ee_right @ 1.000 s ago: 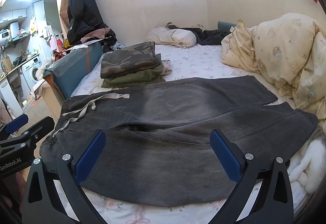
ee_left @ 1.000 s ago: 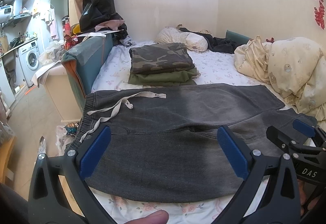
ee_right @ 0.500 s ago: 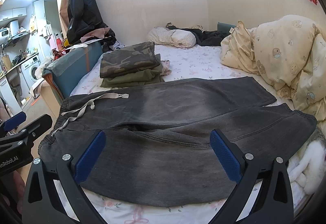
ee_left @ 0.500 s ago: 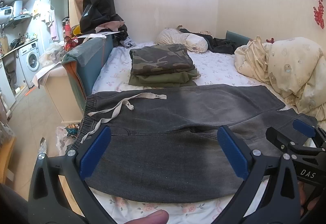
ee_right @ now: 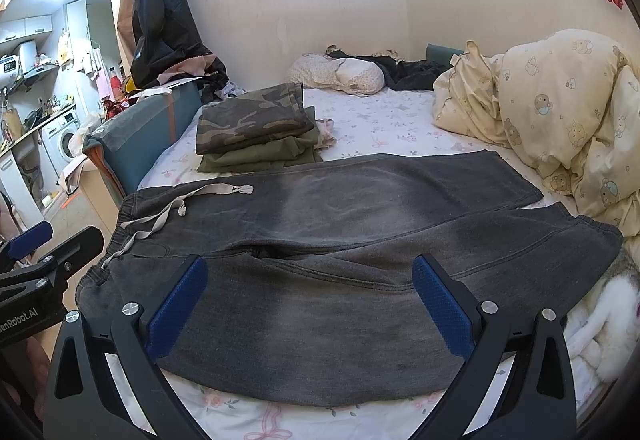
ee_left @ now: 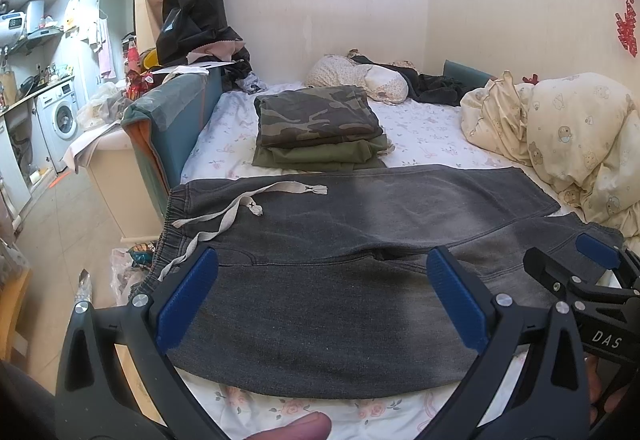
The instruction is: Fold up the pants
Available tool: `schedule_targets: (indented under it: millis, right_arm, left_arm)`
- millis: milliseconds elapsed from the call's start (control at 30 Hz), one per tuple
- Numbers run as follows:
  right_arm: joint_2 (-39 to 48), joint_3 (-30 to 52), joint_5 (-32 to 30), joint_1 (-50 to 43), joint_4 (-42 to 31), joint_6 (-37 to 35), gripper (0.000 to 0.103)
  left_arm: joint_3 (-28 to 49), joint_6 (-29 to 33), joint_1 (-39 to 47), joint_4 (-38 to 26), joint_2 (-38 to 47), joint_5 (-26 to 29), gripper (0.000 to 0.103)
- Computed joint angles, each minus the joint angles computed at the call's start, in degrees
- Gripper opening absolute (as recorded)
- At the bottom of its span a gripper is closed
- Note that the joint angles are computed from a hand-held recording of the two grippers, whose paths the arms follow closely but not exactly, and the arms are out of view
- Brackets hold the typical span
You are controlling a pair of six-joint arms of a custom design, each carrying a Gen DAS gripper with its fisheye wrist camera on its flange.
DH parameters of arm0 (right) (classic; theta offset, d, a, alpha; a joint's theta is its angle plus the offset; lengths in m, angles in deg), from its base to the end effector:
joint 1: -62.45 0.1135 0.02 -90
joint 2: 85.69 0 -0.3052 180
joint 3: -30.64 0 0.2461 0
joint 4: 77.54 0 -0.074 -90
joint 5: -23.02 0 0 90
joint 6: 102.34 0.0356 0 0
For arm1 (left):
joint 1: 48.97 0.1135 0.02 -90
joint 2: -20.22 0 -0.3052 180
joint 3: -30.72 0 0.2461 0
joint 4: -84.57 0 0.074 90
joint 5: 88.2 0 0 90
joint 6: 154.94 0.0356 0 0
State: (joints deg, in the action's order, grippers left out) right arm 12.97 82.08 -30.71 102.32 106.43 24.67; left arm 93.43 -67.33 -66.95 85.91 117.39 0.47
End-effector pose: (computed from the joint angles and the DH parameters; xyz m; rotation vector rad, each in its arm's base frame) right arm 0.2498 0.1812 0.1642 0.2489 2.1418 0.0260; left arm 0.3358 -0.1081 0.2172 0.2788 2.1361 -0.1817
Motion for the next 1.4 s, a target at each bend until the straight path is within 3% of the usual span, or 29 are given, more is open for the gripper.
schedule_targets:
  millis: [733, 933, 1067, 1233, 1400]
  right_arm:
    - [-0.32, -0.12, -0.2, -0.08, -0.14, 0.09, 0.103]
    - [-0.78, 0.03, -0.42, -0.51, -1.72, 1.41, 0.103]
    - [-4.58, -2.12, 0.11, -0.57, -2.17, 3.85, 0.103]
    - [-11.41, -6.52, -1.54, 0.24, 1.81, 3.51, 0.103]
    - [-13.84, -7.84, -6.63, -1.99, 2.21, 5.29, 0.103]
  left_arm:
    - [-0.03, -0.2, 0.66, -0.6, -0.05, 2.04, 0.103]
    - [-0.63, 2.73, 3.35, 2.01, -1.59, 2.56, 0.103]
    - [4.94, 1.77, 9.34, -3.81, 1.13, 0.23, 0.103]
    - [15.63, -7.9, 20.14, -14.1, 8.7, -2.31, 0.103]
    - [25.45, -16.15, 27.1, -25.2, 19.46, -1.13, 0.098]
